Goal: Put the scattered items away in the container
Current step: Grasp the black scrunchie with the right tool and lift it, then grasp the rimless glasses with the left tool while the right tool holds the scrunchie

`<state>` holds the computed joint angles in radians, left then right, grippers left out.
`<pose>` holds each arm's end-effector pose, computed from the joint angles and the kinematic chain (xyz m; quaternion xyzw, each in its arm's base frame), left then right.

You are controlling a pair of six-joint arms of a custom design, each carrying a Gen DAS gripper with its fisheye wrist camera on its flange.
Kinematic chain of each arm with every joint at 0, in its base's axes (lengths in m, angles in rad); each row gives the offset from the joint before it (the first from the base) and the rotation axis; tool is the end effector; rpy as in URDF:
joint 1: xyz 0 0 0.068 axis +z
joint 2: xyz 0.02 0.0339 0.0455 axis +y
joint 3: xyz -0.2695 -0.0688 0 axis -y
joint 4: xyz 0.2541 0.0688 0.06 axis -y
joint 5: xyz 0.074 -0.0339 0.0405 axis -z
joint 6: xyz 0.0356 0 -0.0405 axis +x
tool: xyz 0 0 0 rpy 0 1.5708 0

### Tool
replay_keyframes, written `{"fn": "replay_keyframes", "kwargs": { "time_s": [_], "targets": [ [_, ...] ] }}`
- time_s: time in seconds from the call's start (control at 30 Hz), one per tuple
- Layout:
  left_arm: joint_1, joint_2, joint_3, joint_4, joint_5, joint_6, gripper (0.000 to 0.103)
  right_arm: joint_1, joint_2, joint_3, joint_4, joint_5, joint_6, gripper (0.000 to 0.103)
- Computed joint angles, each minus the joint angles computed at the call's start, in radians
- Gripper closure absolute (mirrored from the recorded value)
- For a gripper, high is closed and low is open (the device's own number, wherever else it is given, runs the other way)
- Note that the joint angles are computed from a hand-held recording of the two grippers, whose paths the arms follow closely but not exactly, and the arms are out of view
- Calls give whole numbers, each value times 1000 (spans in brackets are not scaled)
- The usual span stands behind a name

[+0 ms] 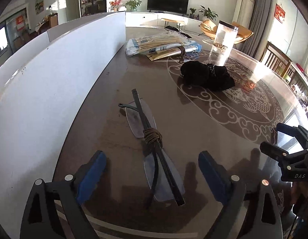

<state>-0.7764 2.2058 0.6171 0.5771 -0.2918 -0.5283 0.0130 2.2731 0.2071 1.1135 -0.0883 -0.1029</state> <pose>0.2160 -0.1978 -0.0163 0.0779 0.9486 -0.0547 0.3018 0.1895 0.0056 -0.0221 -0.0685 0.9493 0.0283 0.3055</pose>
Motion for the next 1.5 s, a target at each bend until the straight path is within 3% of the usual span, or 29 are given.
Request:
{"fn": "replay_keyframes", "kwargs": {
  "time_s": [0.1, 0.23, 0.33, 0.47, 0.63, 0.7, 0.77, 0.83, 0.97, 1.1, 1.13, 1.2, 1.23, 1.33, 1.5],
  "targets": [
    [-25, 18, 1, 12, -47, 38, 8, 28, -3, 6, -15, 33, 1, 0],
    [-12, 26, 20, -3, -15, 74, 0, 31, -36, 54, -108, -5, -55, 0],
    [-11, 23, 13, 7, -15, 72, 0, 53, -116, 216, -432, -78, -232, 0],
    [-15, 25, 15, 6, -20, 69, 0, 163, -105, 435, -611, 82, -332, 0],
    [-13, 26, 16, 8, -17, 72, 0, 197, 3, 741, -869, 10, -281, 1],
    [-12, 26, 17, 7, -16, 72, 0, 200, 31, 800, -919, -46, -253, 12],
    [-12, 25, 17, 8, -16, 72, 0, 195, 18, 773, -880, -70, -212, 45],
    [-13, 25, 17, 7, -17, 71, 0, 187, -10, 716, -840, -63, -176, 63],
    [-13, 25, 17, 7, -16, 71, 0, 175, -98, 478, -668, 1, -62, 62],
    [-12, 23, 15, 7, -16, 72, 0, 190, -148, 145, -343, 40, 3, 61],
    [-12, 23, 15, 7, -16, 72, 0, 189, -125, 69, -222, 53, 18, 56],
    [-12, 22, 15, 6, -16, 72, 0, 198, 8, -51, 66, 90, 65, 29],
    [-12, 22, 15, 5, -15, 72, 0, 190, 81, -79, 170, 93, 78, 7],
    [-8, 22, 10, 12, 0, 86, 0, 168, 131, -114, 263, 80, 91, 2],
    [-2, -1, -106, 118, 70, 191, 0, 173, 86, -87, 178, 88, 110, 1]
  ]
}}
